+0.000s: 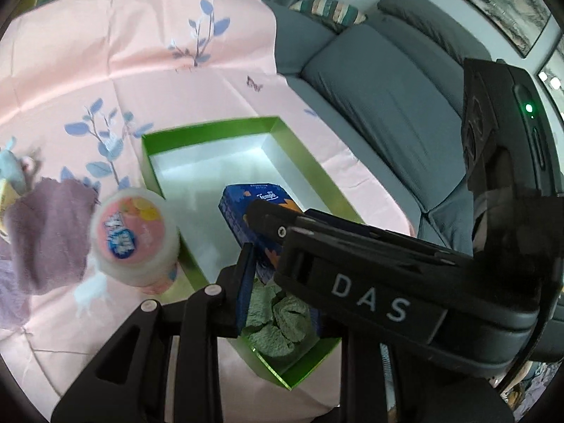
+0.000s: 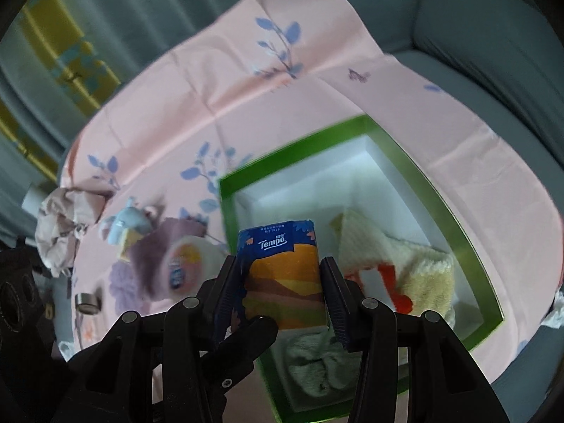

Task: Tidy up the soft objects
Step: 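Carry the blue tissue pack into the green box and open the right gripper, then move the right gripper back to the cream tissue pack by the plush toy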

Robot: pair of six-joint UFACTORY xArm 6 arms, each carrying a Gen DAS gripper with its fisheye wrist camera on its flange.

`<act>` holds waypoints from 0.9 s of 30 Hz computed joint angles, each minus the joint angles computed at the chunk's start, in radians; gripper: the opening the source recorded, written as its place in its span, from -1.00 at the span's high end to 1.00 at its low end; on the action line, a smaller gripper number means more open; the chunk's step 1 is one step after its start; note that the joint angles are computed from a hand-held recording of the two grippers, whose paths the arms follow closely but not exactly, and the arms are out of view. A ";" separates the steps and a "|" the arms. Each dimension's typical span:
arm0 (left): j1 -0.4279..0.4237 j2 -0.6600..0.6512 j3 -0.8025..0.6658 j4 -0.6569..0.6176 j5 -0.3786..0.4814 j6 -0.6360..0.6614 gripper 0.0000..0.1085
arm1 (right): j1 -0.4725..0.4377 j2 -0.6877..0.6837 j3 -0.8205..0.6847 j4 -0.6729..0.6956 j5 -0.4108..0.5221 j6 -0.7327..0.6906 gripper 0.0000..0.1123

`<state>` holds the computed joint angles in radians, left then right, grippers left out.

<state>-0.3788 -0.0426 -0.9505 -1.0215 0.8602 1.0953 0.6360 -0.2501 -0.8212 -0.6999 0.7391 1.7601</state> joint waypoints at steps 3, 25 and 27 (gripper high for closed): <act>-0.027 0.019 -0.006 0.012 -0.016 -0.016 0.55 | -0.026 -0.032 0.053 0.031 -0.039 0.004 0.12; 0.009 -0.105 0.096 0.056 0.003 -0.043 0.00 | -0.020 -0.123 0.130 0.039 0.006 0.100 -0.05; 0.048 -0.143 0.116 0.058 0.040 -0.020 -0.03 | -0.001 -0.118 0.110 0.015 0.027 0.110 -0.17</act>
